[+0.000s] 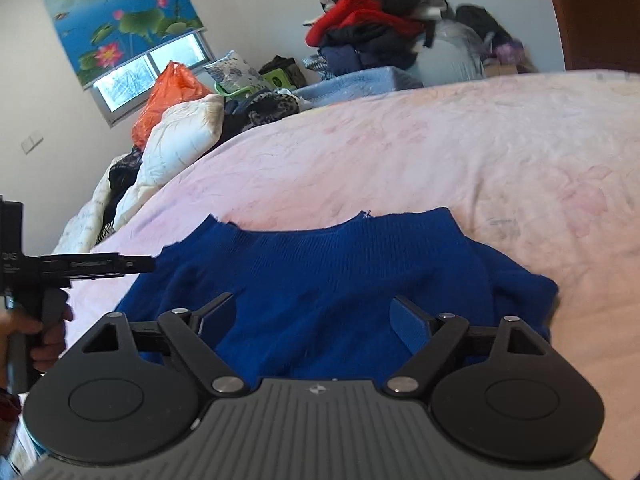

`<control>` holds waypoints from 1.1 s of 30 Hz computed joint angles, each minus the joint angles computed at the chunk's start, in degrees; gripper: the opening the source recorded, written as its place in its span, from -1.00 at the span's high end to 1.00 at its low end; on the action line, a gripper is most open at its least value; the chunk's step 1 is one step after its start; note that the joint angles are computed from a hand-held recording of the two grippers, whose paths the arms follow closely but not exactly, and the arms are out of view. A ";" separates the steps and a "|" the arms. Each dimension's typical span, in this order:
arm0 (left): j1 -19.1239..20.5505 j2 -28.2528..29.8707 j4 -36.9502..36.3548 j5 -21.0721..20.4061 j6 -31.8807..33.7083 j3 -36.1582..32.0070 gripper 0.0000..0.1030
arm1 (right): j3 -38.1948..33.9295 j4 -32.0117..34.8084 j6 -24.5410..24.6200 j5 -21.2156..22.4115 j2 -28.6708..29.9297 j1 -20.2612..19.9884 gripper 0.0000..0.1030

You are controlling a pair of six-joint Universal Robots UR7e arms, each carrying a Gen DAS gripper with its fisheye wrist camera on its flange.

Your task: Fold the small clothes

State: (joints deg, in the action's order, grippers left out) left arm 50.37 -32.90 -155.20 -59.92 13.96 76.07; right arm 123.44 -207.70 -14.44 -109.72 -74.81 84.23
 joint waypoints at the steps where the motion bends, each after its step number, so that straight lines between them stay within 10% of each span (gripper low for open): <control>1: 0.21 -1.63 -1.73 -0.73 0.89 2.66 -0.50 | 1.54 -3.20 -0.66 -0.78 -0.36 0.32 -0.67; 4: 0.81 -5.22 -3.68 -1.14 -0.77 8.00 -0.50 | 5.62 -11.94 0.01 -0.75 -1.50 -0.32 -0.67; 9: 2.95 -10.77 0.17 -9.38 -5.01 13.32 -0.50 | 10.37 -8.03 4.52 -0.94 -5.10 -0.43 -0.68; 15: 3.18 -12.56 -4.12 -7.64 -2.00 17.43 -0.50 | 12.79 -14.80 1.03 -15.15 -1.25 4.60 -0.68; 20: 4.97 -13.16 -3.82 -10.07 -5.59 17.43 -0.49 | 17.21 -9.84 10.33 -9.83 -6.63 1.03 -0.60; 22: 5.90 -13.14 -0.91 -12.72 -7.96 16.47 -0.41 | 18.28 -7.71 11.02 -6.78 -8.03 -0.07 -0.21; 25: 5.92 -13.12 1.14 -12.16 -9.53 16.14 0.58 | 17.69 -6.74 10.70 -9.11 -6.91 0.76 0.83; 33: 4.74 -15.75 -1.34 -9.98 -6.27 19.07 0.81 | 17.52 -11.27 6.67 -15.28 -5.88 3.88 0.87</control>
